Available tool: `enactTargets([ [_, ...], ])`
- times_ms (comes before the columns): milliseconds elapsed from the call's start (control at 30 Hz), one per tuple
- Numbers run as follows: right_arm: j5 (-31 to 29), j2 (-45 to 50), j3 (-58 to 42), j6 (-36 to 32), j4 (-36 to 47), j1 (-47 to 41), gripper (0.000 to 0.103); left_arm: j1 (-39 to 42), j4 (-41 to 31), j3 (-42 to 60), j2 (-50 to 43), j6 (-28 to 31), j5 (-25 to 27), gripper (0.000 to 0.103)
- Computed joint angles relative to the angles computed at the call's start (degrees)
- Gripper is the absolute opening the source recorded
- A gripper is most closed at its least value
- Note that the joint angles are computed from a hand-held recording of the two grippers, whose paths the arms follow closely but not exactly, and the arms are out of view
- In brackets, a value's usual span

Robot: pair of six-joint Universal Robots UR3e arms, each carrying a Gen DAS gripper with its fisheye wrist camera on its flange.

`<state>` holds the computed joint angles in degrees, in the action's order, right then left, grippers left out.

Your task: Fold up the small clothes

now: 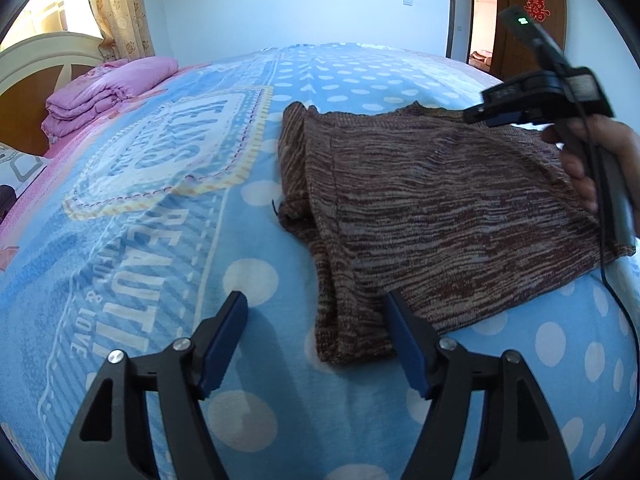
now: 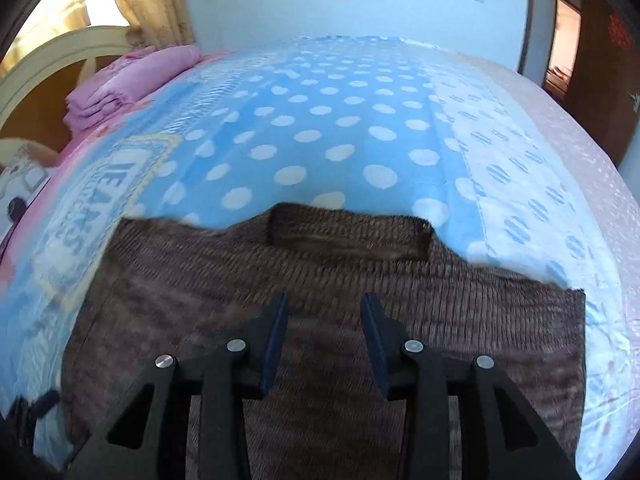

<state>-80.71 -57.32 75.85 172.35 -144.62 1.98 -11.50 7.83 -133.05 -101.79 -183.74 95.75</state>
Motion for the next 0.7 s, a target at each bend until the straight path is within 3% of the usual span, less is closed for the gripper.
enactTargets([
  [133,1.88,-7.20,11.41,-5.23,-4.38,0.38,0.045,0.48,-0.18,-0.18,0.23,0.14,-0.55,0.076],
  [267,1.74,-14.53,23.64,-9.42,-8.18,0.05,0.045,0.99,-0.87,-0.22,0.64,-0.75,-0.45,0.088],
  [333,-3.08,-16.09,28.15,-11.81,-14.00,1.18,0.045,1.35,-0.93,-0.40,0.76,-1.26,-0.53,0.092],
  [500,4.11,-11.14,17.58,-7.18,-6.61,-6.94,0.038,0.38,-1.09,0.07,0.33,-1.46,0.98,0.094],
  [600,7.85,-4.44,6.10,-9.71,0.96,-7.94,0.038,2.25,1.07,-2.16,1.41,-1.30,-1.88,0.095],
  [700,6.44,0.36,-1.37,-12.73,3.60,-6.45,0.038,4.69,3.93,-4.87,2.58,-1.16,-5.69,0.099],
])
